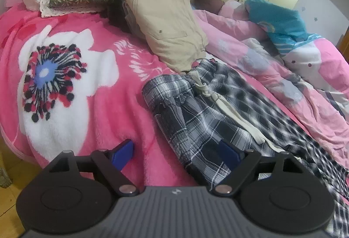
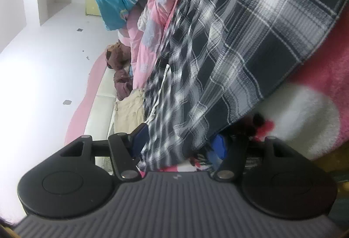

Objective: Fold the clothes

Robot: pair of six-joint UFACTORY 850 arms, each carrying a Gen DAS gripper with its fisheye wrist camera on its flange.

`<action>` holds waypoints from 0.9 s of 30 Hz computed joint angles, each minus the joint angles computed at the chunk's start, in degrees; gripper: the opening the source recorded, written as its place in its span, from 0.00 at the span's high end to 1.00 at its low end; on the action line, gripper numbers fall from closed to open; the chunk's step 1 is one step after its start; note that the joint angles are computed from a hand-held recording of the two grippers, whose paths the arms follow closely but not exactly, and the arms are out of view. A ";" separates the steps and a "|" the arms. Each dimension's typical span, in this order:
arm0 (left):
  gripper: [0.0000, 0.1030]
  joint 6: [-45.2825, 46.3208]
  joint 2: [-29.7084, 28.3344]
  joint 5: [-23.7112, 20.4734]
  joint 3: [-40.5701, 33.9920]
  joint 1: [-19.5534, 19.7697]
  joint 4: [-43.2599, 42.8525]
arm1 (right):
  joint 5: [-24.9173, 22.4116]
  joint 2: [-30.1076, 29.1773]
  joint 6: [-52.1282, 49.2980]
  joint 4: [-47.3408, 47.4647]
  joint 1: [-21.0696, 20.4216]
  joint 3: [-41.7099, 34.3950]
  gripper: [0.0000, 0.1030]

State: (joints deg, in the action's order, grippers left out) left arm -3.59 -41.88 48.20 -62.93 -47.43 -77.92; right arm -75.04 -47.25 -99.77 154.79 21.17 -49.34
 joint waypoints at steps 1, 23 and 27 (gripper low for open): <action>0.21 0.81 -0.01 -0.04 -0.24 0.01 -0.51 | -0.22 -0.03 -0.16 0.26 -0.01 -0.06 0.41; 0.19 30.69 -1.84 -2.47 -10.51 -2.78 -20.26 | 1.76 0.54 -1.56 -3.37 -1.42 -0.24 0.41; 0.18 35.41 -2.68 -2.67 -12.71 -1.88 -24.74 | 2.42 1.13 -2.32 -2.99 -1.27 -0.11 0.41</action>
State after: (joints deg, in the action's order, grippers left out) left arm 31.82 -44.55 45.53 -75.65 -49.31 -102.67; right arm -72.62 -46.12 -102.09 151.80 19.89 -49.45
